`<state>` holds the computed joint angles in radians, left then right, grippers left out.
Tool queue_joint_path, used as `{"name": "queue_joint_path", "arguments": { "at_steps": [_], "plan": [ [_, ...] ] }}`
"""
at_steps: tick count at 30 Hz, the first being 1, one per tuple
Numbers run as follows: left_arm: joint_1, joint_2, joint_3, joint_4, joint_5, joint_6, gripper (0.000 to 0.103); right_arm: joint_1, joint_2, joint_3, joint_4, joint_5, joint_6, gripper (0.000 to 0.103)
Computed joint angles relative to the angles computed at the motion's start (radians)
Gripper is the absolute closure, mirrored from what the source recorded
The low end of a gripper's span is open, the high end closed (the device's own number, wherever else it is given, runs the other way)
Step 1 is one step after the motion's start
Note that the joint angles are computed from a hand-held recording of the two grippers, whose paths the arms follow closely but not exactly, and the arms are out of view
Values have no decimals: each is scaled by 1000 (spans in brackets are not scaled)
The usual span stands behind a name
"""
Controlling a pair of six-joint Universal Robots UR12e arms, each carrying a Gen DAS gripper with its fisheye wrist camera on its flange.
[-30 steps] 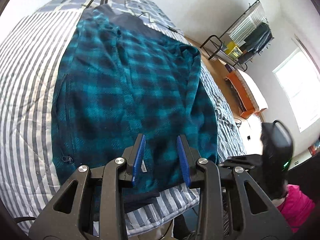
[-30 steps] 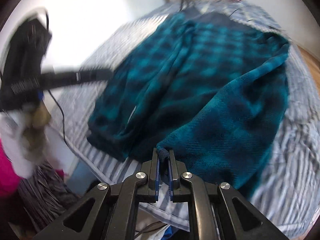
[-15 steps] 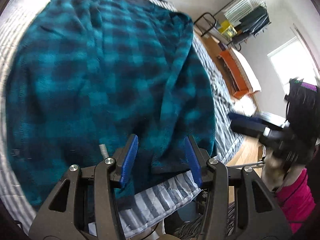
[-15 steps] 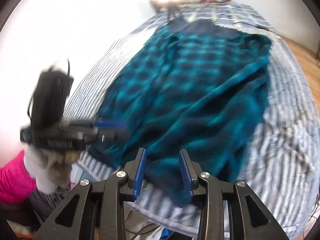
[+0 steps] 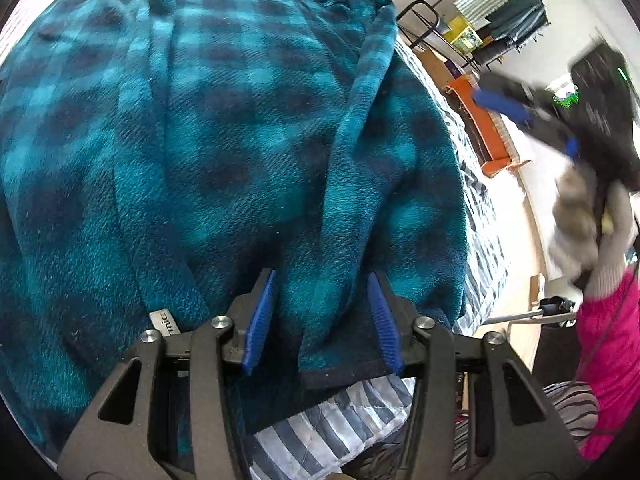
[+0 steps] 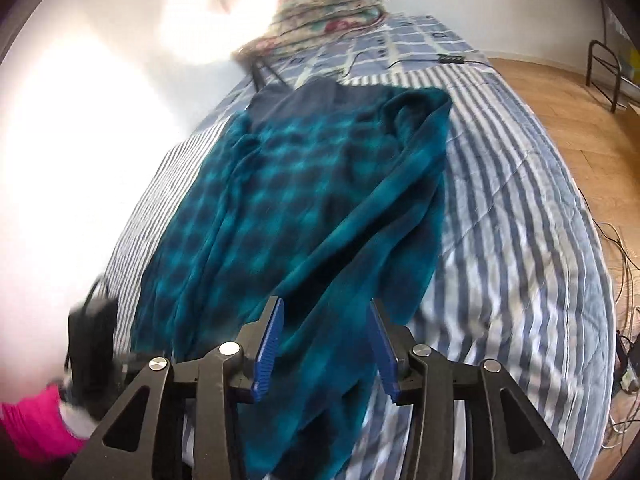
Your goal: Fold large clothes
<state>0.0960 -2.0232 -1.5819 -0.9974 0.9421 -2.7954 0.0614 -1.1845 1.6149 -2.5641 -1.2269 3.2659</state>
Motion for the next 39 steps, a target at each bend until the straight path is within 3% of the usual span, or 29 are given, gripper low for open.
{"name": "queue_joint_path", "arguments": {
  "at_steps": [2,5,11,19,21,23,25,27,28,31,34,39],
  "plan": [
    [-3,0,4,-15,5,22,87,-6,26,-30,-8,-9,16,51],
    [-9,9,0,-11,2,58,98,-19,75,-88,-17,-18,61,51],
    [-17,41,-24,15,-19,131,101,-46,173,-213,-16,-30,161,51],
    [-4,40,-10,-35,-56,117,101,-66,289,-364,14,-70,290,51],
    [-5,41,-10,-36,-59,119,101,-70,303,-380,19,-66,302,68],
    [-4,41,-8,-46,-62,126,101,-76,318,-399,37,-25,309,92],
    [-5,41,-7,-57,-65,137,102,-70,314,-404,57,-38,285,101],
    [-6,40,-4,-67,-72,145,102,-54,302,-410,84,-116,254,102],
    [-6,39,-2,-72,-78,150,102,-39,293,-418,99,-192,227,102],
    [-4,41,-3,-86,-97,176,102,-9,276,-433,85,-275,144,102],
    [-6,47,-9,-88,-100,190,102,15,287,-486,95,-288,62,102],
    [-5,45,-14,-82,-90,173,102,54,367,-630,187,-287,-22,103]
  ]
}}
